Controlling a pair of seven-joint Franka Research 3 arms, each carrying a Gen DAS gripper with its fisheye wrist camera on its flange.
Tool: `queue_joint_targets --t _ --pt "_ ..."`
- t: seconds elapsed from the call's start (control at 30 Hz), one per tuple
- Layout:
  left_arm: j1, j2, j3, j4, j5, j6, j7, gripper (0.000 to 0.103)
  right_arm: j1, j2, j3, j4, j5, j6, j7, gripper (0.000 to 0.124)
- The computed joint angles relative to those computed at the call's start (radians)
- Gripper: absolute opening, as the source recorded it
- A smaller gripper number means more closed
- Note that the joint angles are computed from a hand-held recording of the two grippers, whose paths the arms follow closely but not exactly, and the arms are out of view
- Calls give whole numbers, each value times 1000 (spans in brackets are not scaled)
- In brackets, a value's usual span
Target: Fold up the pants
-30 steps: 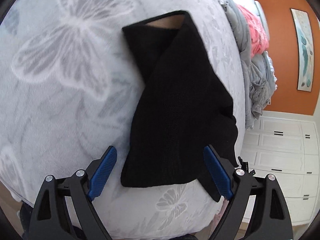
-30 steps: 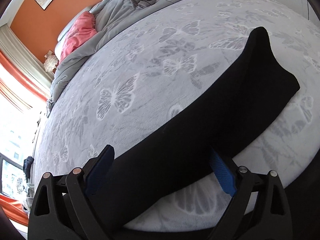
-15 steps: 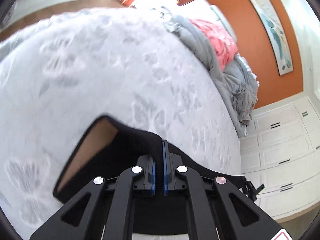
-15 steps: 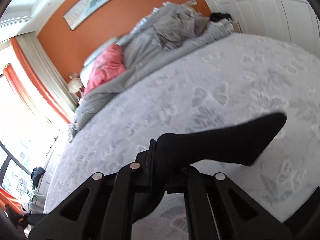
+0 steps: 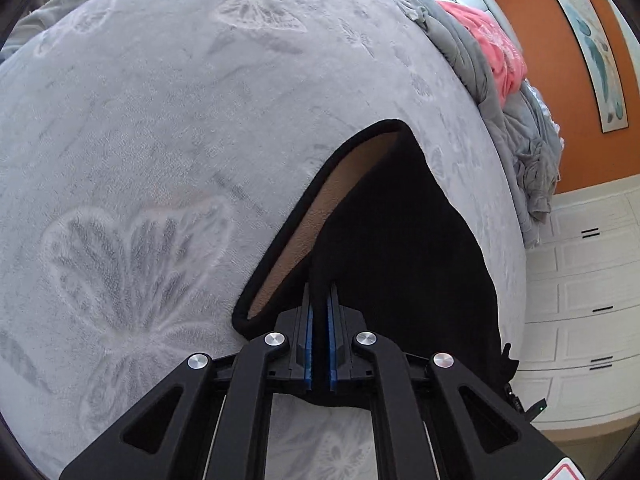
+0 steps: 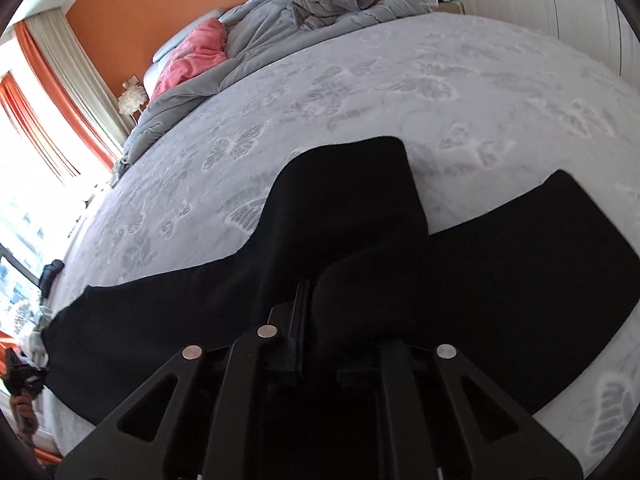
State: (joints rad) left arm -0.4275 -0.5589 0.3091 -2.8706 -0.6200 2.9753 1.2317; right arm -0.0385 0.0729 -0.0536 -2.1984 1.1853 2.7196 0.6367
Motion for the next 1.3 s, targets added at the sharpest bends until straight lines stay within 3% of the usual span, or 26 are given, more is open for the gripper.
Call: queue_joint_targets --t 0.07,0.17,0.23,0.27,0.3,0.37,0.5,0.6,0.7,0.73,0.83,0.9,0.93,0.97,1.03,1.13,1.2,1.27,1.3 --pt "24 15 -30 8 18 -1 -19 4 -14 14 -7 32 20 -59 35 14" --pt "83 41 -99 25 62 -16 -82 5 -40 56 -16 98 25 -166 109 49" --pt "110 45 -127 23 87 -22 -116 7 -57 82 -10 124 72 -205 137 52" --pt "108 44 -126 20 85 -17 -127 7 -60 80 -3 122 108 -195 125 46" --pt "111 44 -130 16 90 -12 -138 7 -56 66 4 113 137 -160 103 26" --pt "138 51 -160 16 125 -14 -173 8 -51 9 9 91 227 -103 16 12" --pt "258 69 -288 39 273 -62 -300 8 -22 -185 -20 8 407 -2 -245 8" --pt "316 77 -350 53 382 -89 -383 10 1 -203 -30 -45 250 116 -205 12" --pt "312 73 -344 42 422 -75 -433 11 -25 -114 -59 -82 -48 108 88 24" --pt "310 73 -340 40 433 -73 -445 11 -39 -84 -74 -76 -84 76 132 24" --pt "316 73 -345 42 474 -80 -479 11 -103 -41 -109 -47 23 -76 111 28" --pt "325 78 -351 53 501 -96 -500 11 -137 -21 -115 -23 130 -122 76 51" --pt "327 80 -353 57 511 -105 -510 11 -151 -7 -115 -7 169 -147 63 53" --pt "328 80 -354 61 519 -112 -520 11 -164 10 -114 11 195 -171 62 52" --pt "329 84 -353 68 531 -126 -535 11 -177 22 -104 41 221 -177 55 6" --pt "339 87 -363 83 555 -156 -558 11 -179 -75 -95 22 345 -136 -112 4" --pt "353 92 -381 96 584 -177 -577 11 -162 -131 -98 2 355 -73 -198 4" --pt "366 96 -396 99 611 -176 -602 11 -132 -105 -81 -15 217 78 -176 5" --pt "370 97 -400 95 621 -168 -612 11 -131 -60 -87 -14 113 86 -85 5"
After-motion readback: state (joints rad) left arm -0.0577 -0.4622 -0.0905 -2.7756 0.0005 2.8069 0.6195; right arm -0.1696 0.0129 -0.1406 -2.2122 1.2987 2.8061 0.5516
